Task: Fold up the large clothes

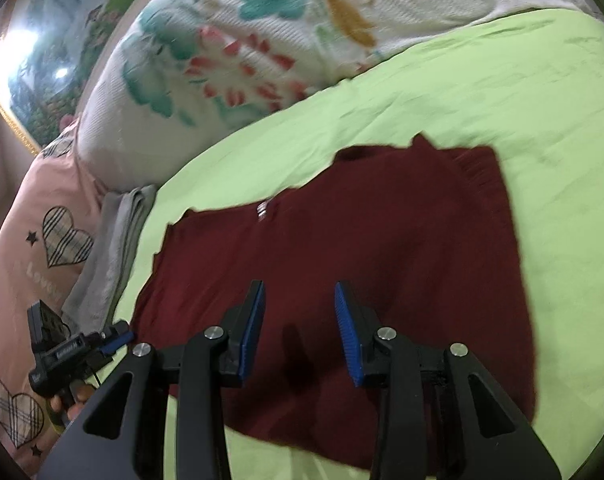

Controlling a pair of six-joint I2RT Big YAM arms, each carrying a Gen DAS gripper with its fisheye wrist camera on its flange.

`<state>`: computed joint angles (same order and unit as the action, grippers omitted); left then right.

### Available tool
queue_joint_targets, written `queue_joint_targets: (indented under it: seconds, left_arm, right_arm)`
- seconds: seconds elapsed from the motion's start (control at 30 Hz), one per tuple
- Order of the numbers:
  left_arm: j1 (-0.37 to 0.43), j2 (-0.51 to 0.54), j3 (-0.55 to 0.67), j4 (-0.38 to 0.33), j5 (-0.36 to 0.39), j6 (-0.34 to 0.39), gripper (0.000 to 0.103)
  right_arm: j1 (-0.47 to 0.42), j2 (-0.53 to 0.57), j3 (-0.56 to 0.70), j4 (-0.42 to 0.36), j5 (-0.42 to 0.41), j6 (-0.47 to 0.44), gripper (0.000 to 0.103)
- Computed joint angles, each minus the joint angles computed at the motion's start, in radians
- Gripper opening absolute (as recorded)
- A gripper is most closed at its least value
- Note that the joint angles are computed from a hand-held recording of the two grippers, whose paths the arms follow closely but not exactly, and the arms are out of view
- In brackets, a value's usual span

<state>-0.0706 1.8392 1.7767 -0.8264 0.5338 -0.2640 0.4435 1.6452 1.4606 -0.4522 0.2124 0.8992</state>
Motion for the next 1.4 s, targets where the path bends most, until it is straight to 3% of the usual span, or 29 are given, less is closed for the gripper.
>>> queue_joint_targets:
  seconds: [0.23,0.4,0.53,0.63,0.8,0.97,1.17,1.27,1.33,1.4]
  left_arm:
    - [0.028,-0.091,-0.192,0.051,0.055,-0.027,0.055]
    - [0.032,-0.075,-0.227,0.104,0.102,-0.094,0.062]
    - [0.027,-0.051,-0.204,0.137,0.091,-0.136,0.064]
    - [0.025,-0.022,-0.171,0.157,0.086,-0.184,0.064]
    - [0.022,0.01,-0.132,0.175,0.072,-0.232,0.064]
    - [0.019,0.027,-0.11,0.187,0.059,-0.253,0.064]
    - [0.01,0.045,-0.085,0.202,0.029,-0.271,0.064]
    - [0.002,0.06,-0.055,0.195,0.013,-0.266,0.047]
    - [-0.002,0.066,-0.039,0.189,0.021,-0.262,0.016]
    - [-0.011,0.057,-0.029,0.196,0.013,-0.25,0.014]
  right_arm:
    - [0.058,0.022,-0.005,0.06,0.016,0.039,0.037]
    - [0.074,0.054,0.028,0.048,0.004,0.04,0.036]
    - [0.07,0.077,0.071,0.024,-0.001,0.017,0.036]
    - [0.059,0.116,0.13,-0.014,-0.013,0.0,0.034]
    - [0.042,0.207,0.259,-0.077,-0.028,-0.021,0.016]
    - [0.036,0.335,0.43,-0.23,-0.035,-0.02,0.011]
    - [0.052,0.386,0.487,-0.275,0.045,-0.045,0.008]
    - [0.051,0.382,0.476,-0.265,0.045,-0.061,0.008]
    - [0.047,0.377,0.465,-0.251,0.032,-0.06,0.008]
    - [0.045,0.374,0.457,-0.239,0.02,-0.059,0.008]
